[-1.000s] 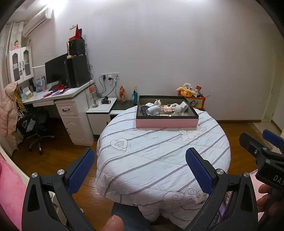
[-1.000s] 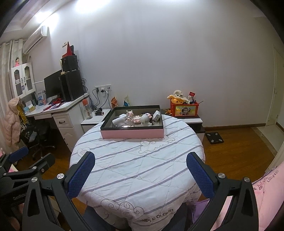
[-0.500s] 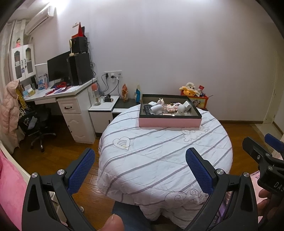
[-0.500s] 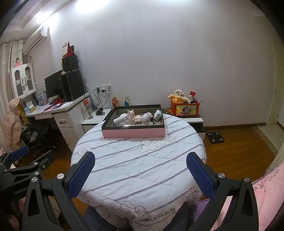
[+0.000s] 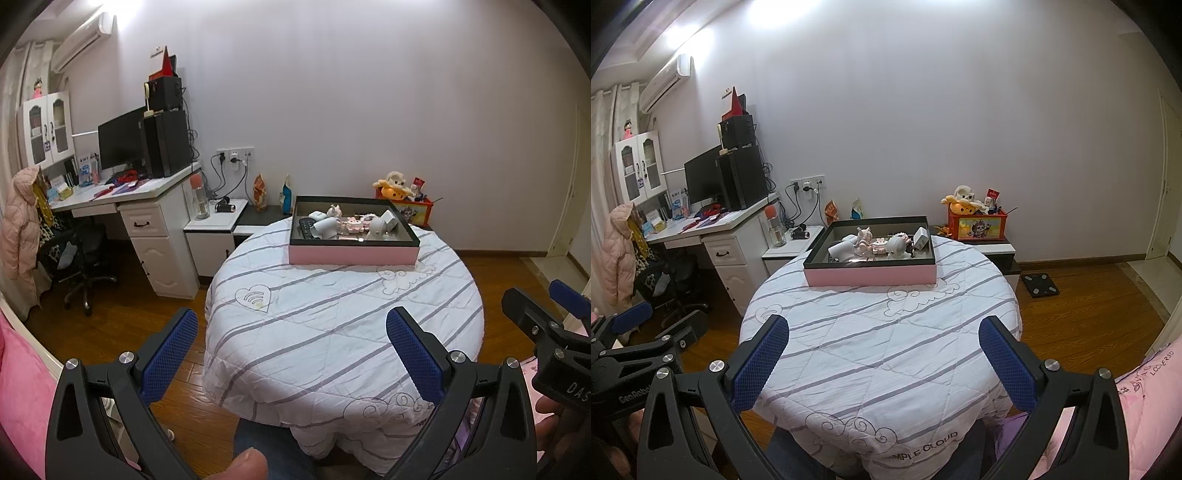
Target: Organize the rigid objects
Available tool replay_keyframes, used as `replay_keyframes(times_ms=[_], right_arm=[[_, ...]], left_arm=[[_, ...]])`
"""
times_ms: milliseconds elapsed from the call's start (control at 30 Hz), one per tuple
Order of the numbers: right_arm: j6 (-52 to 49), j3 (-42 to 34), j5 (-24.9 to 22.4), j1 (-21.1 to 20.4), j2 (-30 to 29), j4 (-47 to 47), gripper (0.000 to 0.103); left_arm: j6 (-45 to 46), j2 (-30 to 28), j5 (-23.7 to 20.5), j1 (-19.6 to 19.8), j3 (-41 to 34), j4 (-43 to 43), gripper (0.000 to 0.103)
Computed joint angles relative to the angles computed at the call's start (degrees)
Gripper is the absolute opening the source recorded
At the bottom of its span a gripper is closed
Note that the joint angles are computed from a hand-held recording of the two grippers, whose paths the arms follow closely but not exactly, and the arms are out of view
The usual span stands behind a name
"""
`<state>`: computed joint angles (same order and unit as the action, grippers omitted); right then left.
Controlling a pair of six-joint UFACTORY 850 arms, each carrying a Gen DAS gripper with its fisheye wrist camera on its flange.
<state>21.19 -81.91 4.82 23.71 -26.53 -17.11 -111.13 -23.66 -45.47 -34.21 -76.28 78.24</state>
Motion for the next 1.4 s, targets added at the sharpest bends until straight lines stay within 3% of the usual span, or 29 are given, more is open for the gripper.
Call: replay_keyframes(times_ms=[367, 1100, 1400], right_arm=[[-4.0, 0.2, 0.0, 0.4, 0.1, 4.3, 0.103], [-0.8, 0.0, -0.2, 0.5, -0.1, 1.0, 0.103], [-3.7, -0.1, -0.4, 0.7, -0.3, 4.0, 0.103]], left_arm=[[-0.2, 0.3, 0.2, 0.0, 0.1, 0.1, 0.103], [-0.5, 0.2, 1.3, 0.2, 0.2, 0.0, 0.103], [-2.6, 0.6, 3.3, 0.3, 1.1, 2.3, 0.103]])
